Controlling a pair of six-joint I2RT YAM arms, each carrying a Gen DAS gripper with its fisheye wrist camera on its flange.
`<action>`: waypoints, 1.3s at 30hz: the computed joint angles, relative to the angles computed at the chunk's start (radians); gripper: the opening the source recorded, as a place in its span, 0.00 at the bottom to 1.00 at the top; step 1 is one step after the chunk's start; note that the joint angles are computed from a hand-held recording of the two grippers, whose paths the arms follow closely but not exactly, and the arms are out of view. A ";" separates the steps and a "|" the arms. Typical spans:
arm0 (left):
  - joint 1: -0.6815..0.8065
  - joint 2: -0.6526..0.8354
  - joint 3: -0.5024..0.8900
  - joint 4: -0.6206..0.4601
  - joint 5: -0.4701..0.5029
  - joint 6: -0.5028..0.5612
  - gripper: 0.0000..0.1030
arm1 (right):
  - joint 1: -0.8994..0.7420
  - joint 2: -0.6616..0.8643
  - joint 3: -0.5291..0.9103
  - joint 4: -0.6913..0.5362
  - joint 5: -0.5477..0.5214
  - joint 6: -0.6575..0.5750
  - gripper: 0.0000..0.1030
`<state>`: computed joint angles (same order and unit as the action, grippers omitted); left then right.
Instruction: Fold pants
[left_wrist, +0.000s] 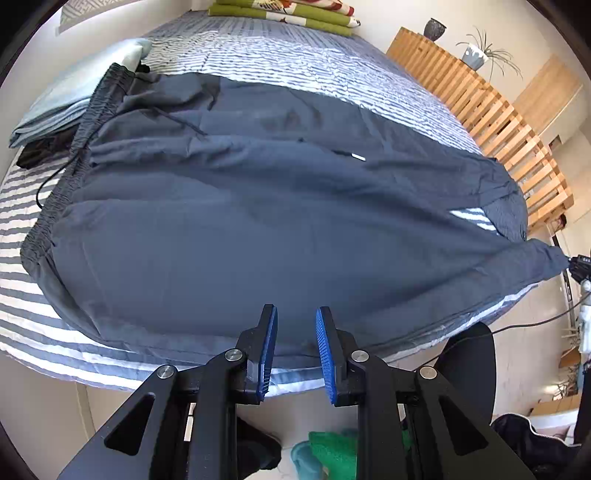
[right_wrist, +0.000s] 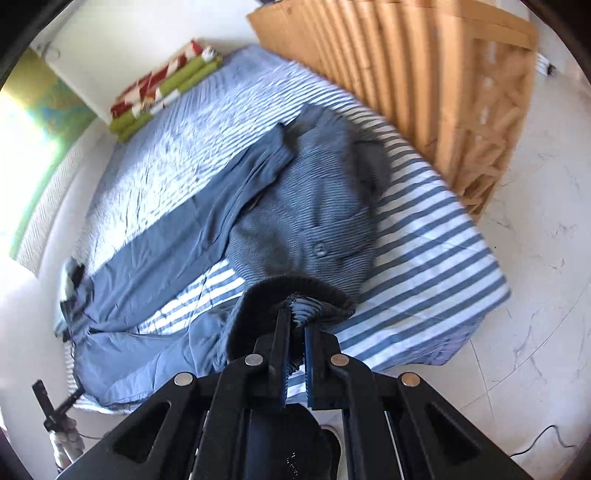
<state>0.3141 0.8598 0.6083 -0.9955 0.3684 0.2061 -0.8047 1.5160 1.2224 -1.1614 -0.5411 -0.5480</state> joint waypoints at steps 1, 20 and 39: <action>-0.016 0.003 -0.008 0.004 -0.009 -0.010 0.23 | -0.011 0.038 0.004 0.011 -0.001 0.007 0.06; -0.034 0.002 -0.022 0.006 -0.038 -0.049 0.23 | 0.156 -0.035 0.170 -0.013 -0.197 -0.093 0.06; 0.126 0.089 0.003 0.039 0.011 0.034 0.23 | 0.045 0.147 -0.299 0.405 -0.034 0.284 0.44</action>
<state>0.4404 0.9489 0.6108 -0.9560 0.3799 0.2405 -0.7597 1.6627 0.9237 -0.7562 -0.5751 -0.2644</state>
